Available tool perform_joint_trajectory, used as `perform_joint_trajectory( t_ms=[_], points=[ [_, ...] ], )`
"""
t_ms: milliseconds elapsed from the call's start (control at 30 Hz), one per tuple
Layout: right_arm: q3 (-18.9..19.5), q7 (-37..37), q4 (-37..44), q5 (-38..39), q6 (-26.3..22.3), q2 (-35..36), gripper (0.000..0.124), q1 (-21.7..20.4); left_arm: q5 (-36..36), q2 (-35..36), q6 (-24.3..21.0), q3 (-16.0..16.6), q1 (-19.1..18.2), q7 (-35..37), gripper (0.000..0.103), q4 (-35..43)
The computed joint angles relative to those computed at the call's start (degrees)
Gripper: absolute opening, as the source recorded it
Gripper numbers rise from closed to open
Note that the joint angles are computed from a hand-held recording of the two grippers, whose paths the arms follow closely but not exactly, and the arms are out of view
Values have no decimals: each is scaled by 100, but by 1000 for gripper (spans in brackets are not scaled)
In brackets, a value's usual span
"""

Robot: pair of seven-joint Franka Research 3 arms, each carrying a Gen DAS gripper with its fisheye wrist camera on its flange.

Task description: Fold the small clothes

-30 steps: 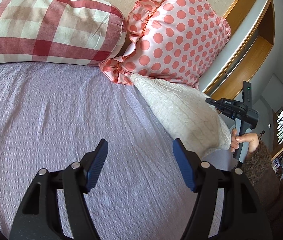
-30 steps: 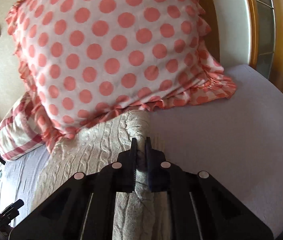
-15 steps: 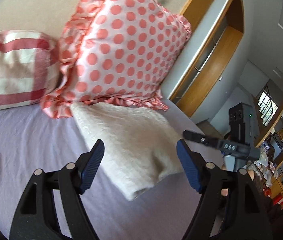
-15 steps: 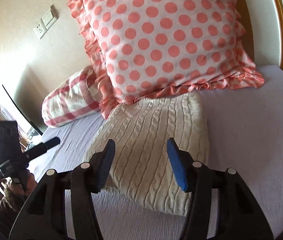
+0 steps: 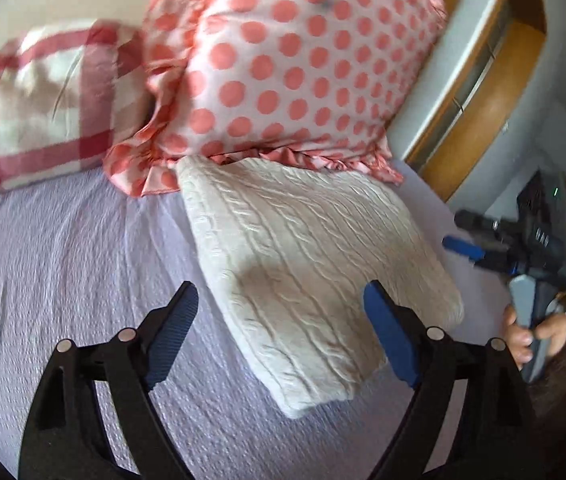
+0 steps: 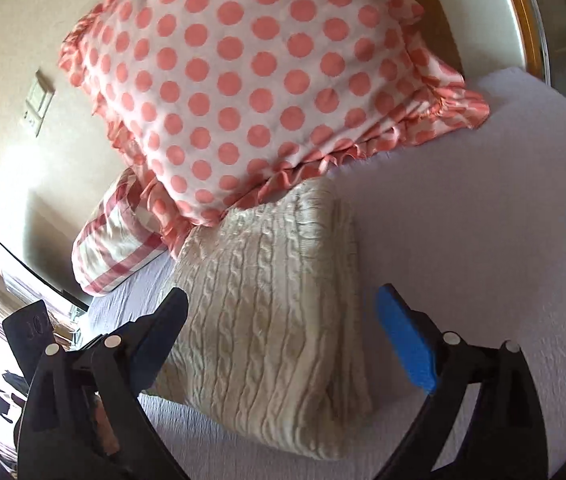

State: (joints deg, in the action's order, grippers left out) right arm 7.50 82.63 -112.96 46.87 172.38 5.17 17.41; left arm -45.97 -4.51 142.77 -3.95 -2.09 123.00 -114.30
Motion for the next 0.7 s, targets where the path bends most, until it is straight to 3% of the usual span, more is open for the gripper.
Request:
perform_joint_trajectory(
  t_ms=[100,233,300,333,400,433,467,500,567,633,700],
  points=[
    [15,-327,436,638,-751,359,96,-248,-177,563,-1034,80,201,-470,84,692],
    [155,-911,742,1300,-1085,639,88,-461,-254,1150,-1679,-171,430,-757,84,1284],
    [227,-1354,836,1770,-1256,702,84,-562,-355,1294,-1687,-305,520,-830,86,1401],
    [253,-1592,886,2051,-1373,738,81,-615,-363,1341,-1694,-358,550,-838,86,1447],
    [232,-1775,960,2346,-1585,830,56,-650,-482,1462,-1756,-442,631,-837,85,1575],
    [280,-2087,966,2759,-1629,850,45,-704,-579,1507,-1783,-470,684,-821,82,1606],
    [324,-2412,953,3262,-1729,850,38,-764,-546,1553,-1726,-484,695,-920,66,1636],
    [336,-2655,949,3638,-1767,853,37,-761,-608,1611,-1780,-497,751,-975,52,1683],
    [333,-3082,955,4099,-1713,807,33,-647,-989,1644,-2063,-524,979,-747,36,1744],
    [331,-3429,1096,4281,-1875,794,31,-505,-872,1440,-2182,-460,1084,-513,34,1670],
    [335,-3263,1425,3783,-1857,965,31,-241,-654,1052,-2035,-331,1136,-209,34,1406]
  ],
)
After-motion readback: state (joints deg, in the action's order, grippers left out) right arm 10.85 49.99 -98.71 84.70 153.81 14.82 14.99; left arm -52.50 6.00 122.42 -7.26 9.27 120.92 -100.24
